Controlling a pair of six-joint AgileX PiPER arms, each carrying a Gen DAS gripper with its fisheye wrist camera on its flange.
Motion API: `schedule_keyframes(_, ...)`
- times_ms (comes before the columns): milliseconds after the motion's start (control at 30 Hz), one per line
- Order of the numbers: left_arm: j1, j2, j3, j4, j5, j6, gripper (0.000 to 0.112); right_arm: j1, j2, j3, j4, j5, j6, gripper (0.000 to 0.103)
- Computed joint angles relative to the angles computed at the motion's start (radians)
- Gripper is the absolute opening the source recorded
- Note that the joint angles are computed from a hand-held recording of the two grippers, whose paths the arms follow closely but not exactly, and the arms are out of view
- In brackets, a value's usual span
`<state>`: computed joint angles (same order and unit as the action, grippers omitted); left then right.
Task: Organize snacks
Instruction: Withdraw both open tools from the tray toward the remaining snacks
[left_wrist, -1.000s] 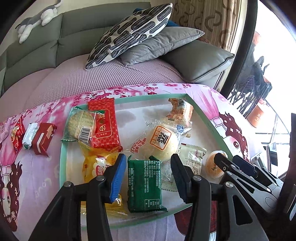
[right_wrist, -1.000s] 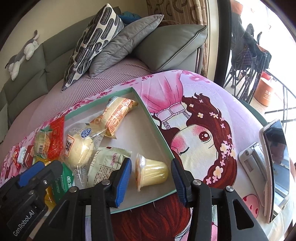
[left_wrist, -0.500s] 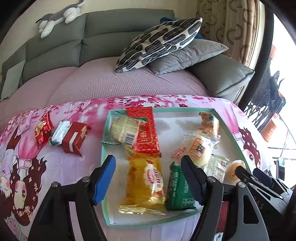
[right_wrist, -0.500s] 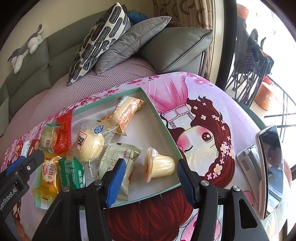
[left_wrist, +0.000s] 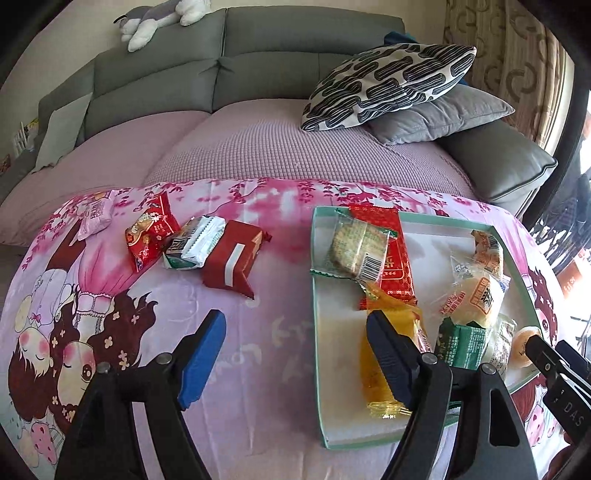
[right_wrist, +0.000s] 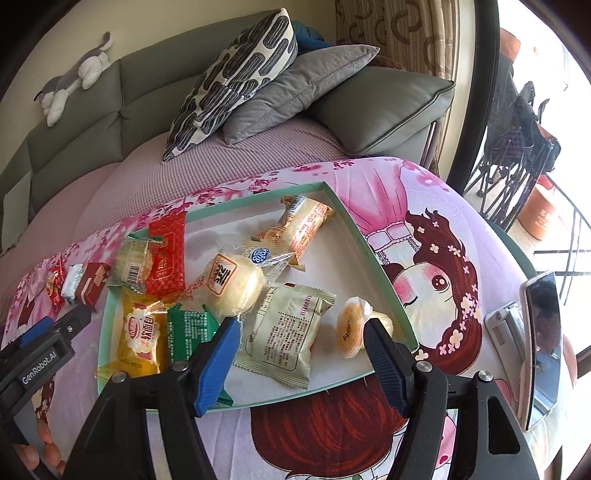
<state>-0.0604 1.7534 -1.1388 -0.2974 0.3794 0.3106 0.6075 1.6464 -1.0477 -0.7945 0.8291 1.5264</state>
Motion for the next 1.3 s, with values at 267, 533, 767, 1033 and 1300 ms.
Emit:
schedule_keyframes(267, 0.052, -0.011, 0.021, -0.052, -0.042, 0.103, 0.101, 0.042, 0.05, -0.073, 0.008, 0.042, -0.001, 0.103)
schedule_keyframes(533, 0.144, 0.0, 0.0, -0.207, -0.019, 0.266, 0.102, 0.09, 0.124, -0.183, 0.023, 0.097, -0.037, 0.103)
schedule_keyframes(767, 0.238, 0.009, -0.022, -0.294, -0.001, 0.383, 0.102, 0.144, 0.202, -0.309, 0.028, 0.151, -0.078, 0.103)
schedule_keyframes(1033, 0.355, 0.033, -0.056, -0.373, 0.025, 0.496, 0.102, 0.212, 0.319, -0.492, 0.04, 0.182, -0.131, 0.103)
schedule_keyframes(1300, 0.407, 0.085, -0.135, -0.314, 0.029, 0.492, 0.102, 0.223, 0.437, -0.659, 0.077, 0.132, -0.183, 0.103)
